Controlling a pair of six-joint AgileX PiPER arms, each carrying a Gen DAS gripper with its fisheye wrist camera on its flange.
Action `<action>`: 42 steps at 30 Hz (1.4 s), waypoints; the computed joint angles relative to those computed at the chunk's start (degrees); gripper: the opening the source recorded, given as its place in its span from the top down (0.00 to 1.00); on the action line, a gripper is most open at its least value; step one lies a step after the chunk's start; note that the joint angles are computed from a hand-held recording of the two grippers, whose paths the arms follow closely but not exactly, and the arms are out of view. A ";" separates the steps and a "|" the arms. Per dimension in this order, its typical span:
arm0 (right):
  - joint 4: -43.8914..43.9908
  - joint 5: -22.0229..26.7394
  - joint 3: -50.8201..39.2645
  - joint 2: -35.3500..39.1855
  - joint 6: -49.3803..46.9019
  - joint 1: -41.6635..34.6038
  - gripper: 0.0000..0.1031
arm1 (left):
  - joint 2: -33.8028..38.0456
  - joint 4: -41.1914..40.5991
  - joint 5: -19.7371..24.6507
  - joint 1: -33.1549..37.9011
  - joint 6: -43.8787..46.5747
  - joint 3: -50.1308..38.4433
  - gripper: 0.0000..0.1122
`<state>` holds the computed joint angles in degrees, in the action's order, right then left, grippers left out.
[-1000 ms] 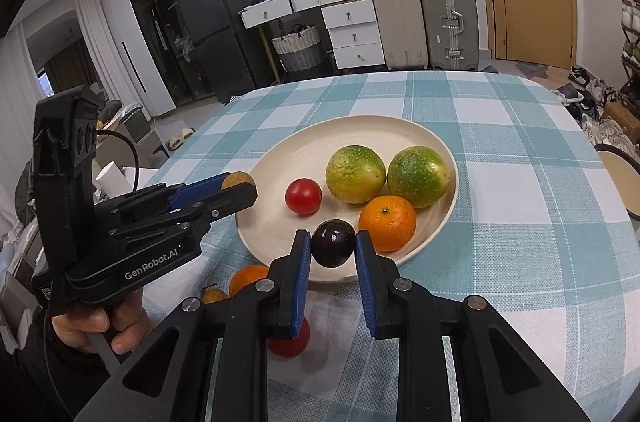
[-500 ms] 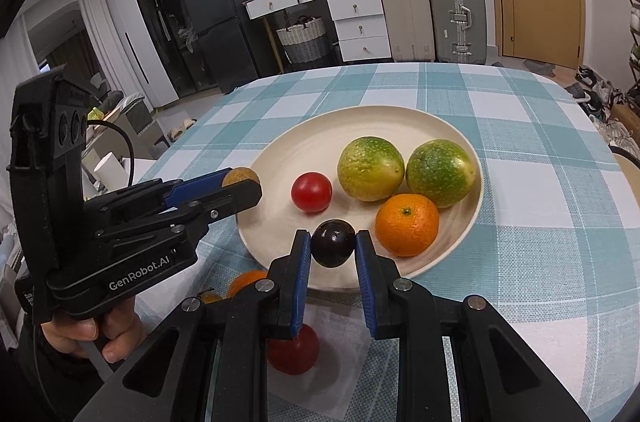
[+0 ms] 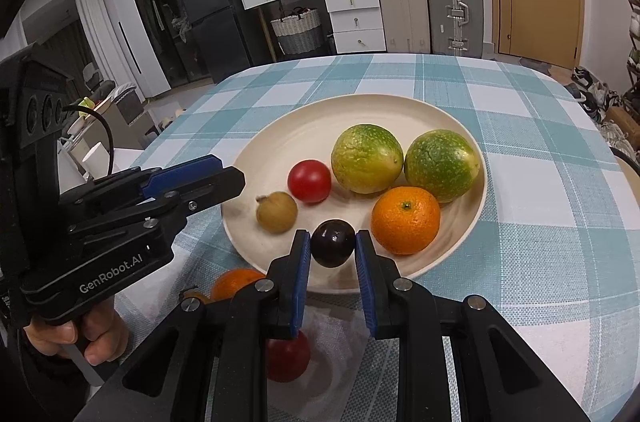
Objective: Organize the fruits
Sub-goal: 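Carry the brown fruit and dark plum onto the cream plate and open both tools, then move both open tools back toward the remaining fruits on the table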
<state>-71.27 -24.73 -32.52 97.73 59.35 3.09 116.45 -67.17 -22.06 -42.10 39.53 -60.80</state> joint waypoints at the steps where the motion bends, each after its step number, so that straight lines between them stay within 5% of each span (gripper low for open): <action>1: 0.95 0.56 0.05 -0.08 -0.79 0.40 0.77 | -0.15 0.13 -0.09 -0.05 -0.17 0.18 0.79; 7: 4.04 1.07 1.02 -1.16 -3.83 0.57 0.74 | -0.60 0.69 -1.18 -0.23 -1.13 1.00 0.79; 11: 5.01 -0.44 2.67 -3.36 -5.17 -1.07 0.58 | -1.17 0.20 -1.76 -0.57 -1.25 1.91 0.77; 14: 3.75 -0.39 3.63 -5.12 -5.12 -1.86 0.50 | -1.80 0.04 -2.28 -1.08 -1.13 2.92 0.66; 16: 2.85 0.42 4.34 -6.56 -5.41 -1.93 0.41 | -2.79 -2.29 -3.25 -2.02 0.45 3.80 0.56; 18: 2.84 0.34 5.69 -8.66 -6.77 -2.40 0.18 | -4.43 -0.49 -4.62 -3.07 -2.10 5.91 0.38; 20: 3.76 -1.19 7.57 -10.88 -8.90 -3.94 0.14 | -6.16 0.68 -6.79 -4.40 -4.27 8.16 0.29; 26: -2.26 -2.88 8.73 -13.81 -2.55 -8.42 0.02 | -10.65 -5.00 -9.46 -8.00 -1.27 12.30 0.23; 30: -7.44 -5.86 9.53 -15.05 1.83 -12.49 0.00 | -13.06 -8.81 -11.95 -10.82 -0.87 14.88 0.10; 42: -10.06 -7.07 14.37 -19.06 1.50 -15.82 0.00 | -18.01 -15.34 -19.41 -20.22 0.01 19.78 0.09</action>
